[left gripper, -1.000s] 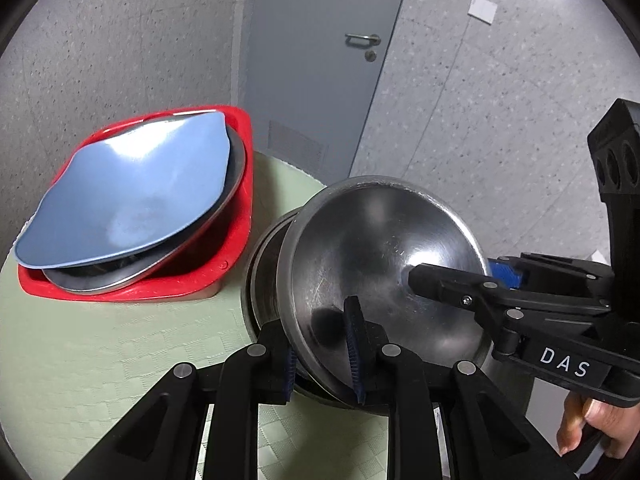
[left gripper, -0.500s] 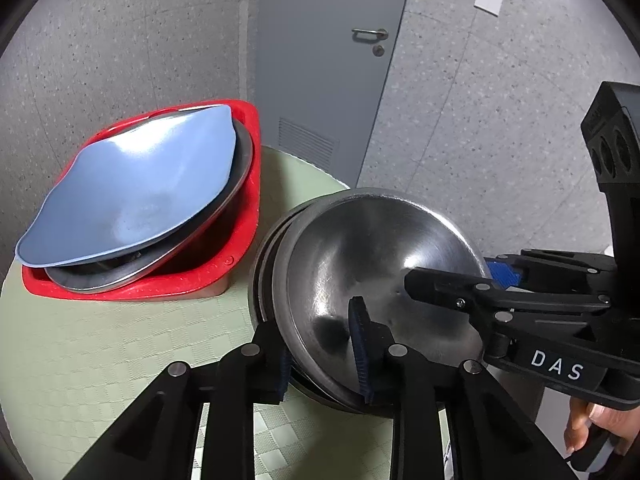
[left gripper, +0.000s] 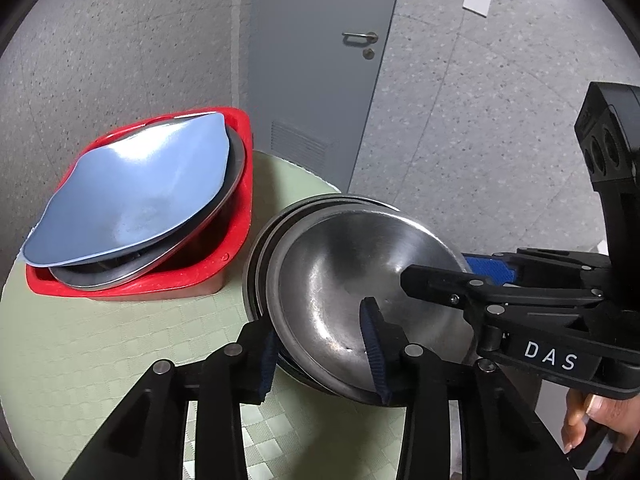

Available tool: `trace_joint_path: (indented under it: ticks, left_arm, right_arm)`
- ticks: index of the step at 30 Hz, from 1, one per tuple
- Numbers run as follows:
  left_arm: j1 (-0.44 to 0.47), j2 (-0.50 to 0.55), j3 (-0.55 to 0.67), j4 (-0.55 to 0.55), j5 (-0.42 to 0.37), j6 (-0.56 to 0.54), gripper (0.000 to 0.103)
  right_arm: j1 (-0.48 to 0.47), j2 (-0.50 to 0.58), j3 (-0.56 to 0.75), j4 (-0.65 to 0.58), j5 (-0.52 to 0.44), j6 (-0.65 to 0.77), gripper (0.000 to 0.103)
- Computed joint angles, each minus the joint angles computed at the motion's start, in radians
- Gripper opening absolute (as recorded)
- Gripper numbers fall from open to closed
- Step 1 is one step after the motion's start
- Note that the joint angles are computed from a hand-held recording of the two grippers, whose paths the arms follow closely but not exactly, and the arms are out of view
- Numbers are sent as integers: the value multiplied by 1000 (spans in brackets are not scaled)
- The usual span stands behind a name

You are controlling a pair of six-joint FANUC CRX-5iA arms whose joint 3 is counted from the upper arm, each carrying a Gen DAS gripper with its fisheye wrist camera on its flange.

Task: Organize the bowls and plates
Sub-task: 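Lower the small steel bowl into the stacked steel bowls and release, then close both tools on the rim of the steel bowl stack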

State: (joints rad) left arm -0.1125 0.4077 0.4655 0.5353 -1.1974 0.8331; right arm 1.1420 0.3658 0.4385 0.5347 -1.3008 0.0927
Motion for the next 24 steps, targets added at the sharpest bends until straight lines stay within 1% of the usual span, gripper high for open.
trace_joint_path:
  ticks: [2, 3, 4, 5, 6, 14, 17, 19, 20, 21, 22, 23, 24]
  left_arm:
    - [9, -3, -8, 15, -12, -27, 40]
    - [12, -7, -15, 22, -12, -35, 45]
    - [18, -8, -17, 26, -13, -46, 51]
    - [20, -17, -29, 26, -1, -50, 52]
    - [22, -25, -40, 33, 5, -63, 55]
    - [41, -50, -80, 59, 6, -100, 56]
    - [52, -72, -112, 86, 25, -127, 60]
    - [59, -81, -128, 102, 39, -138, 70]
    - [65, -90, -144, 113, 53, -148, 73]
    - [67, -101, -161, 118, 72, -150, 79]
    - [69, -110, -174, 123, 86, -150, 86]
    - [72, -120, -189, 130, 104, -150, 89]
    - [75, -130, -206, 138, 125, -149, 96]
  right_arm:
    - [4, -2, -3, 7, -4, -8, 30]
    - [5, -4, -5, 9, -5, -11, 30]
    - [9, -2, -3, 17, -12, -17, 33]
    - [12, 3, 5, 21, -25, -15, 39]
    - [14, 2, 5, 22, -27, -15, 43]
    - [30, -7, -13, 45, -27, -51, 44]
    - [40, -13, -23, 67, -27, -71, 46]
    - [48, -19, -32, 86, -31, -90, 49]
    - [51, -22, -35, 94, -31, -99, 50]
    - [55, -26, -42, 104, -29, -109, 52]
    - [60, -30, -49, 117, -31, -122, 56]
    - [64, -32, -52, 128, -35, -134, 61]
    - [70, -39, -65, 145, -36, -153, 63]
